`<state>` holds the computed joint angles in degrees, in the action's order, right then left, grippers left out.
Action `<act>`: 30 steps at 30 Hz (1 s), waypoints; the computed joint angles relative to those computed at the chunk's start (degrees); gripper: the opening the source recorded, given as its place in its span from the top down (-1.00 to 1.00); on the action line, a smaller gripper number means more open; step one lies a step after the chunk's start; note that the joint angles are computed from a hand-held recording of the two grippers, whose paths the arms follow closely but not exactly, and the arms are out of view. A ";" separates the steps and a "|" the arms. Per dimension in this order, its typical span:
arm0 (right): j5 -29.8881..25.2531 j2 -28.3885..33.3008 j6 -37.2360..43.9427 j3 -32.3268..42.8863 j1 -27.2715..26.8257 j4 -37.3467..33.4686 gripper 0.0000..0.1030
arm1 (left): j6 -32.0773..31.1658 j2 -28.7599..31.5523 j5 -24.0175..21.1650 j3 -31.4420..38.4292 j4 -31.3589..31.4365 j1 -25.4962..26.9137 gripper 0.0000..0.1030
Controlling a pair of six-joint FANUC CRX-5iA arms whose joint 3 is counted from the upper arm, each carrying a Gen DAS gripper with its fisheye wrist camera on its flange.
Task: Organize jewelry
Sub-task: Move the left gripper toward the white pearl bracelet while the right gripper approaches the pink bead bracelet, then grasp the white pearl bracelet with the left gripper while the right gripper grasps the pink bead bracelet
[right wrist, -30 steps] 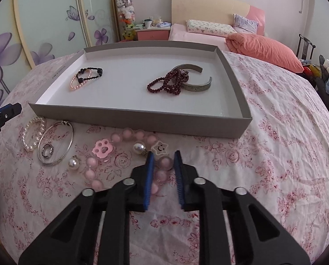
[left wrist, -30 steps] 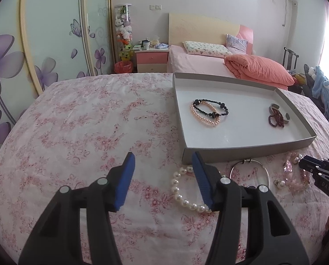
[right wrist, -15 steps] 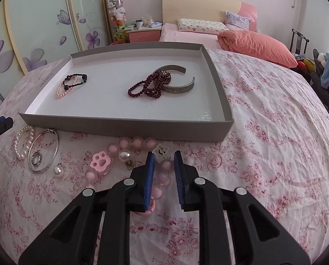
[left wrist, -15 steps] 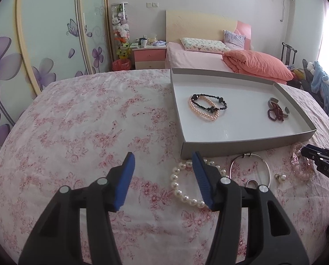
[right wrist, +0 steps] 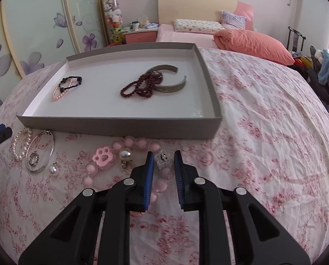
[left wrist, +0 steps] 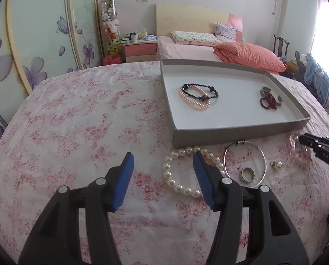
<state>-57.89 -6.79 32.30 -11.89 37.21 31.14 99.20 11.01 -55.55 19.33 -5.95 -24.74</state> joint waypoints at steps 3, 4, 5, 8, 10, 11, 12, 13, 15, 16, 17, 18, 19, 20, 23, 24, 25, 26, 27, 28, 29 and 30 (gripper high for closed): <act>-0.34 0.13 0.09 0.08 0.10 0.29 0.62 | -2.04 0.87 -0.75 0.42 1.23 -0.15 -0.06; -0.42 0.20 0.18 0.12 0.15 0.37 0.62 | -2.28 1.14 -0.94 0.61 1.32 -0.26 -0.04; -0.40 0.21 0.25 0.14 0.13 0.33 0.62 | -2.61 1.49 -1.24 0.88 1.49 -0.32 0.02; -0.22 0.21 0.38 0.21 -0.04 0.08 0.62 | -3.01 2.60 -2.46 1.81 2.02 -0.30 0.22; -0.25 0.23 0.37 0.22 -0.02 0.12 0.62 | -3.10 3.30 -3.26 2.38 2.44 -0.18 0.32; -0.23 0.21 0.40 0.21 -0.06 0.08 0.62 | -3.02 3.51 -3.42 2.51 2.46 -0.23 0.36; -0.20 0.21 0.36 0.21 -0.04 0.07 0.62 | -2.89 3.59 -3.40 2.69 1.90 -0.43 0.37; -0.20 0.21 0.36 0.21 -0.04 0.07 0.62 | -3.01 3.70 -3.53 2.89 1.70 -0.53 0.37; -0.25 0.23 0.37 0.22 -0.03 0.10 0.62 | -3.02 3.80 -3.62 3.05 1.66 -0.56 0.39; -0.25 0.23 0.37 0.22 -0.03 0.10 0.62 | -2.99 3.86 -3.66 3.13 1.59 -0.59 0.39; -0.23 0.22 0.34 0.22 -0.02 0.09 0.61 | -3.01 3.95 -3.71 3.26 1.55 -0.61 0.39; -0.23 0.22 0.34 0.22 -0.02 0.09 0.61 | -3.06 3.98 -3.68 3.28 1.57 -0.59 0.39; -0.23 0.22 0.34 0.22 -0.02 0.09 0.61 | -3.13 3.98 -3.63 3.24 1.59 -0.57 0.39; -0.23 0.22 0.34 0.22 -0.02 0.09 0.61 | -3.26 4.02 -3.67 3.33 1.56 -0.57 0.39; -0.24 0.21 0.36 0.21 -0.03 0.09 0.61 | -3.48 4.01 -3.61 3.26 1.65 -0.55 0.44; -0.20 0.19 0.40 0.21 -0.06 0.04 0.61 | -3.45 3.99 -3.61 3.27 1.52 -0.60 0.58; -0.12 0.18 0.38 0.20 -0.07 -0.02 0.61 | -3.35 3.90 -3.63 3.22 1.32 -0.67 0.65; 0.06 0.15 0.36 0.18 -0.11 -0.14 0.61 | -3.32 3.92 -3.71 3.31 1.08 -0.76 0.78; 0.16 0.10 0.37 0.15 -0.16 -0.23 0.61 | -3.43 3.96 -3.78 3.42 0.90 -0.85 0.79; 0.29 0.11 0.35 0.12 -0.18 -0.28 0.61 | -3.40 4.00 -3.86 3.56 0.64 -0.96 0.80; 0.38 0.05 0.34 0.07 -0.21 -0.32 0.62 | -3.29 4.03 -3.94 3.67 0.36 -1.07 0.80; 0.46 -0.04 0.29 -0.04 -0.22 -0.31 0.62 | -3.23 4.04 -3.97 3.73 0.19 -1.13 0.80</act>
<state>-57.43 -6.83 32.59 -11.93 36.99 30.82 95.97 15.05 -59.52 23.06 -5.76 -25.87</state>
